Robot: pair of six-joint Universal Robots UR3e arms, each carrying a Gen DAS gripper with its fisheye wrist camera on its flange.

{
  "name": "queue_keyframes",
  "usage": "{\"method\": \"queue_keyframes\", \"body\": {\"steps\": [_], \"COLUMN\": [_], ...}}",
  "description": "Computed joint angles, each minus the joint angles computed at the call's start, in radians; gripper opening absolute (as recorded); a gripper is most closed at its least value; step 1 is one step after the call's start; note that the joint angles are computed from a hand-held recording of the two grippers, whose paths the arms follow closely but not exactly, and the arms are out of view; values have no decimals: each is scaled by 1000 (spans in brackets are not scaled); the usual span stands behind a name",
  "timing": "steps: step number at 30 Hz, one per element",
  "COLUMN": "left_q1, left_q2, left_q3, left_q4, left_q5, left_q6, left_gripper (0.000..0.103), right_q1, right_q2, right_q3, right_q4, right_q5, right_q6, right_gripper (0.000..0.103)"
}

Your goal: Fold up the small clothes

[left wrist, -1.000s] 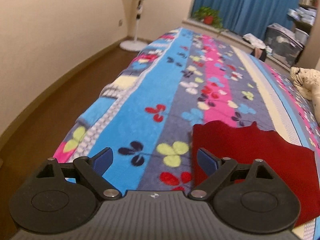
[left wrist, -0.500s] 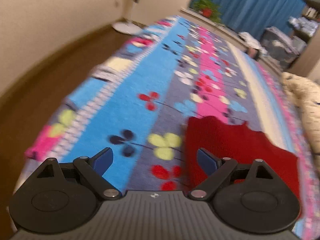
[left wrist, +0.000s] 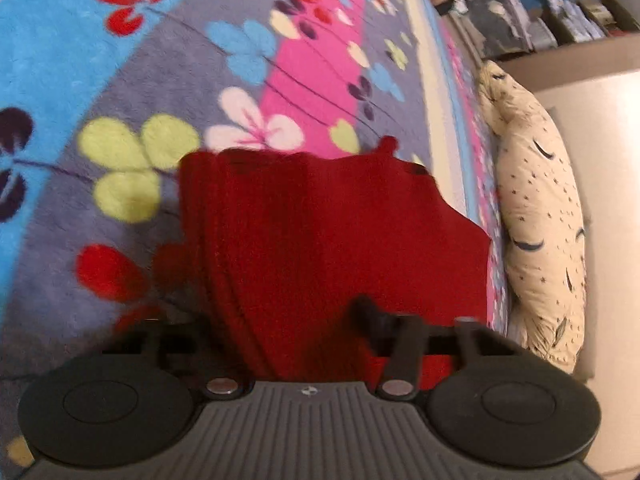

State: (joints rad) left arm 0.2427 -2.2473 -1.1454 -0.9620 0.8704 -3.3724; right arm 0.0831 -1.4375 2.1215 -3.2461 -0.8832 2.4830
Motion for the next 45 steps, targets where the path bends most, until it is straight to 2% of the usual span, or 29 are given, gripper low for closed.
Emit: {"method": "queue_keyframes", "body": {"steps": [1,4,6,8,11,12,14,16,18,19,21,25,30,33,36,38,39,41,42,45], "left_q1": [0,48,107,163,230,229,210,208,213,211,175,86,-7,-47,-129,-180,-209,-253,-276,-337], "left_q2": [21,129,246,373,524,561,630,673,711,725,744,736,716,679,615,564,539,501,481,427], "left_q3": [-26,-193,-362,-523,-701,-730,-762,-825,-923,-949,-959,-919,-881,-857,-782,-737,-715,-685,-670,-629], "left_q4": [29,154,281,391,509,523,536,686,902,952,952,916,859,848,796,781,781,787,787,804], "left_q5": [12,-42,-99,-123,-141,-98,1,52,79,79,119,219,294,306,369,399,410,424,431,456], "left_q6": [21,-4,-34,-27,-62,-71,-80,-138,-229,-244,-222,-186,-97,-51,5,49,67,88,98,125], "left_gripper": [35,29,28,28,29,32,46,78,88,88,88,88,88,87,87,87,87,87,86,85], "right_q1": [-3,-9,-15,-28,-79,-101,-128,-170,-228,-260,-348,-509,-699,-786,-808,-827,-845,-866,-870,-864], "right_q2": [-23,-62,-83,-111,-128,-119,-107,-98,-93,-84,-82,-109,-115,-109,-81,-63,-63,-68,-65,-19], "right_q3": [14,20,-1,-33,-98,-115,-136,-150,-168,-184,-195,-197,-169,-113,-120,-114,-110,-122,-131,-160], "right_q4": [21,82,120,161,233,237,246,270,318,358,433,579,706,712,822,853,879,958,994,1009], "right_q5": [6,31,80,152,301,346,369,366,349,350,382,425,415,331,141,120,151,208,226,227], "right_q6": [-12,-41,-33,43,272,373,479,549,588,596,596,512,475,510,564,562,531,436,393,380], "right_gripper": [16,16,16,16,17,17,16,16,16,16,16,16,15,15,15,16,16,19,26,37]}}
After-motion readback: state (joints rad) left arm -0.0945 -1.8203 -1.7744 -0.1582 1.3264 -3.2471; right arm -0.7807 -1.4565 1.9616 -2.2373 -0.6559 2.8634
